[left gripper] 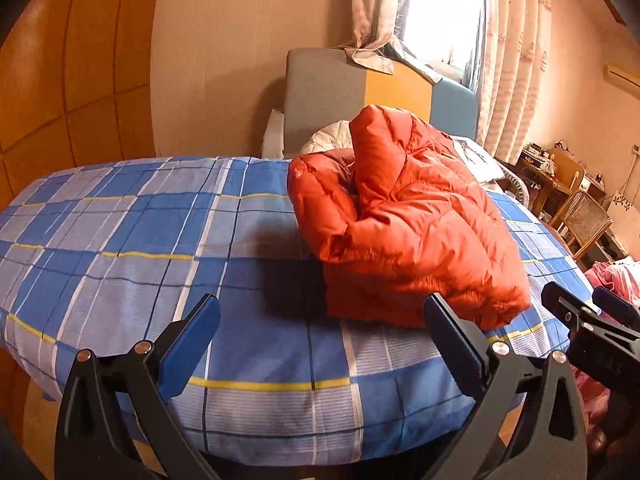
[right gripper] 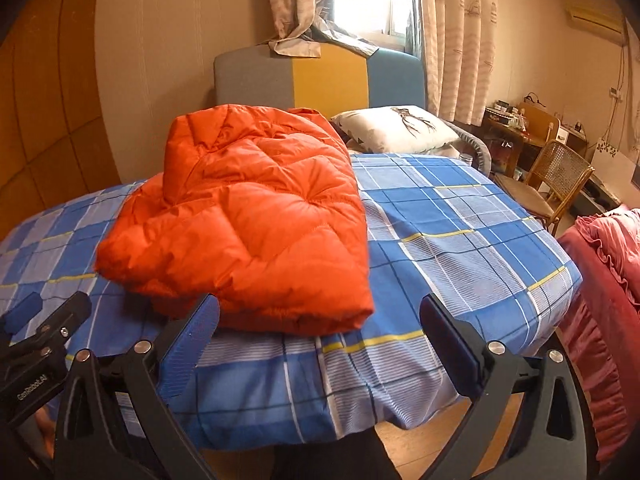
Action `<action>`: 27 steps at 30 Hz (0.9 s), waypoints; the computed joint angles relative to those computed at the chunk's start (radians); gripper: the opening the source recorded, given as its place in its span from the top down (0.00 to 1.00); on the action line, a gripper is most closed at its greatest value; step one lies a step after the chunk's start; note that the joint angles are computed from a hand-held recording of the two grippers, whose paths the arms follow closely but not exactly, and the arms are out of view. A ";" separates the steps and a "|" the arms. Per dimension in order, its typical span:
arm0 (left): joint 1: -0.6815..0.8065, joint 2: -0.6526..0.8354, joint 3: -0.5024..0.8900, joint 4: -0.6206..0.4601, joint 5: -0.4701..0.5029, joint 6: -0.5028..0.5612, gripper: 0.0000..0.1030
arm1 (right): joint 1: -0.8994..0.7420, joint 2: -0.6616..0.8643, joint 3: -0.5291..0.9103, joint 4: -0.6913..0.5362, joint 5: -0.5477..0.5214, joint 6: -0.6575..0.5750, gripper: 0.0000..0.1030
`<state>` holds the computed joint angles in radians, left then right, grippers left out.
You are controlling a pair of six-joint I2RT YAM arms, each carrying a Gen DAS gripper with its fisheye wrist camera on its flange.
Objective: Fold large clothes
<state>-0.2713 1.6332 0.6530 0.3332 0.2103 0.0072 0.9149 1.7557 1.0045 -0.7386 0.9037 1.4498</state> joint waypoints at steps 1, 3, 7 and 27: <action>0.000 -0.003 -0.008 0.005 -0.005 0.001 0.02 | 0.007 0.005 0.004 -0.008 0.004 0.011 0.03; 0.002 -0.017 -0.030 0.017 -0.006 0.005 0.02 | 0.022 0.018 0.015 -0.037 0.016 0.042 0.03; 0.006 -0.058 -0.073 0.044 -0.001 0.005 0.02 | 0.036 0.018 0.015 -0.051 0.022 0.067 0.03; -0.050 -0.158 -0.155 0.104 -0.131 -0.005 0.02 | 0.088 0.056 0.067 -0.182 0.072 0.162 0.03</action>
<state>-0.3215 1.4750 0.4981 0.4368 0.0788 0.0021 1.0032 1.8119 1.0712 -0.9206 0.9756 1.6121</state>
